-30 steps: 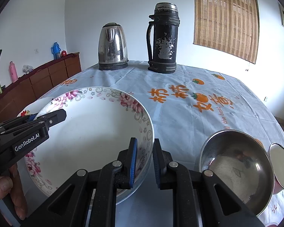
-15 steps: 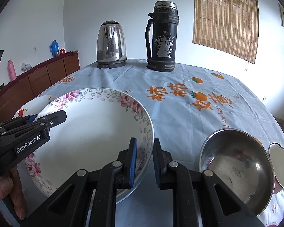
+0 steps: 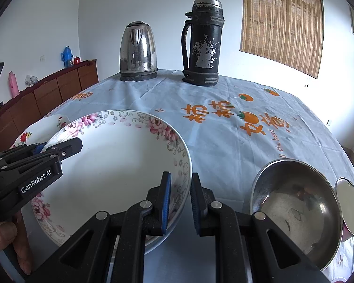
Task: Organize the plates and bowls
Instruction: 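Lower the pink-floral plate onto the blue-patterned plate with both tools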
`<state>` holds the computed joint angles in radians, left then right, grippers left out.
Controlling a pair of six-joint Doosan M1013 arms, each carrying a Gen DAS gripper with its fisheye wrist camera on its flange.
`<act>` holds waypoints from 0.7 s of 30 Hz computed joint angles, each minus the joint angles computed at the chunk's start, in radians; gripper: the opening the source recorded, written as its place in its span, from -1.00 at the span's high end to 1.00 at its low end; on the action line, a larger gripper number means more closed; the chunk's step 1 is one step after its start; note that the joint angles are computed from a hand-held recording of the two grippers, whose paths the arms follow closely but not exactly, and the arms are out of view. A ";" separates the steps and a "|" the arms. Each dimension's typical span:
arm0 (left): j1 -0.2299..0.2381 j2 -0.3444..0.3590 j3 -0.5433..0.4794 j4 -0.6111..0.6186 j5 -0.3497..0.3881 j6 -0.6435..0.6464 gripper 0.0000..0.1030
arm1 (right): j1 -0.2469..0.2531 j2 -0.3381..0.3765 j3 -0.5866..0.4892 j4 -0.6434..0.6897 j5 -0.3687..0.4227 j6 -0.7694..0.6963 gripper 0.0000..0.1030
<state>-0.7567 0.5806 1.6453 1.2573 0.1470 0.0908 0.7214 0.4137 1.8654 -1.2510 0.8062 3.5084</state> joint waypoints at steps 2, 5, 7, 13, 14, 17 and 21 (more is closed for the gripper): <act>0.001 0.000 0.001 0.016 0.001 -0.014 0.55 | 0.000 0.002 -0.003 0.007 -0.002 -0.012 0.66; 0.002 -0.001 0.003 0.024 -0.001 -0.025 0.55 | 0.000 0.002 -0.004 0.013 -0.005 -0.023 0.66; 0.003 0.000 0.003 0.020 -0.003 -0.026 0.55 | 0.000 0.002 -0.004 0.016 -0.008 -0.028 0.66; 0.001 0.001 0.002 0.011 -0.010 0.011 0.56 | -0.006 0.001 -0.005 0.036 -0.011 -0.040 0.65; 0.002 0.001 0.002 0.000 -0.011 0.024 0.56 | -0.008 0.000 -0.004 0.041 -0.014 -0.038 0.65; 0.005 0.000 0.004 -0.006 -0.021 0.023 0.56 | -0.007 0.001 -0.006 0.043 -0.015 -0.043 0.65; 0.005 -0.003 0.007 0.002 -0.021 0.017 0.56 | -0.007 0.002 -0.007 0.042 -0.014 -0.044 0.65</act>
<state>-0.7519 0.5776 1.6527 1.2593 0.1263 0.1080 0.7149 0.4154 1.8581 -1.2092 0.7923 3.4649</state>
